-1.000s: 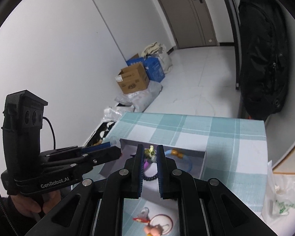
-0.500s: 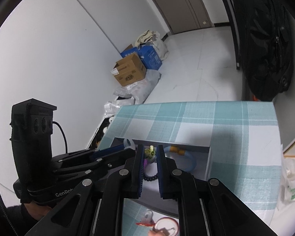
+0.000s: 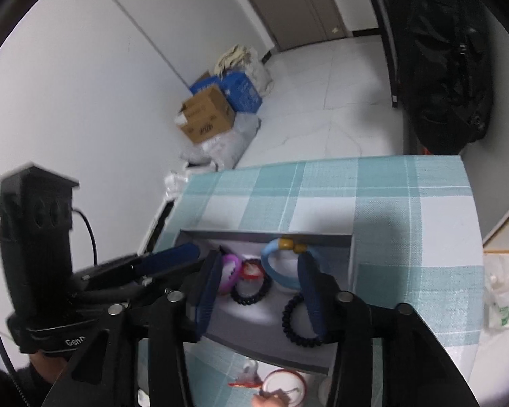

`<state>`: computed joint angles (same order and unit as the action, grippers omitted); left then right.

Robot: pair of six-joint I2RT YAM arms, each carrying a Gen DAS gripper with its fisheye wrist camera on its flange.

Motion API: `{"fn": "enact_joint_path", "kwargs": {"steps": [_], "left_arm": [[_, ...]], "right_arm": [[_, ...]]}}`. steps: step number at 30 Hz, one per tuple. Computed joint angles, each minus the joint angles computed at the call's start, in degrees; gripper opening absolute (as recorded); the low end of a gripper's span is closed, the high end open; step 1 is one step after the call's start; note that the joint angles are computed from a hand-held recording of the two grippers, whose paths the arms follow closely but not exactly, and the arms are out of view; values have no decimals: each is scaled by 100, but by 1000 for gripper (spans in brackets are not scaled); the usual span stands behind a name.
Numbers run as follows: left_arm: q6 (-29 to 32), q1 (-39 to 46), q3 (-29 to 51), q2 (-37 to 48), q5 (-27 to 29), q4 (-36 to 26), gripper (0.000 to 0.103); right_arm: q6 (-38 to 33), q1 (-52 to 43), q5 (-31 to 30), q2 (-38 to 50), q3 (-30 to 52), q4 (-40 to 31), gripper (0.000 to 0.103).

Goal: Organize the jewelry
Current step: 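Carry the clear cup into the grey box and open the left tool, then withdraw both tools from the box back toward the figurine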

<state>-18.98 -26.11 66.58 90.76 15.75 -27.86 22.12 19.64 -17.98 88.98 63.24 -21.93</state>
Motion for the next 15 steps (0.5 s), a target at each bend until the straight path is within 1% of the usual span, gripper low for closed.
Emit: {"fn": "enact_joint_path", "kwargs": {"steps": [2,3,4,6,9,11,13,15], "left_arm": [[-66,22,-106,-135,-93,58,52],[-87,31,-129,-166,-73,67,52],[-97,38,-180,-239,-103,79,52],[-70,-6,-270,-358,-279,130,52],[-20,-71,-299,-452,-498,7,53],[-19,-106,-377,-571,-637,48,53],[-54,-131,-515,-746,-730,181,56],[-132,-167,-662,-886,-828,311,65]], "right_arm": [[24,-87,-57,-127,-79,33,46],[57,-124,-68,-194,-140,77,48],[90,-163,-85,-270,-212,126,53],[139,-223,-47,-437,-339,178,57],[164,-296,-26,-691,-499,218,63],[134,-319,-45,-854,-607,262,64],[107,-300,0,-970,-682,284,68],[56,-258,74,-1114,-771,308,71]]}}
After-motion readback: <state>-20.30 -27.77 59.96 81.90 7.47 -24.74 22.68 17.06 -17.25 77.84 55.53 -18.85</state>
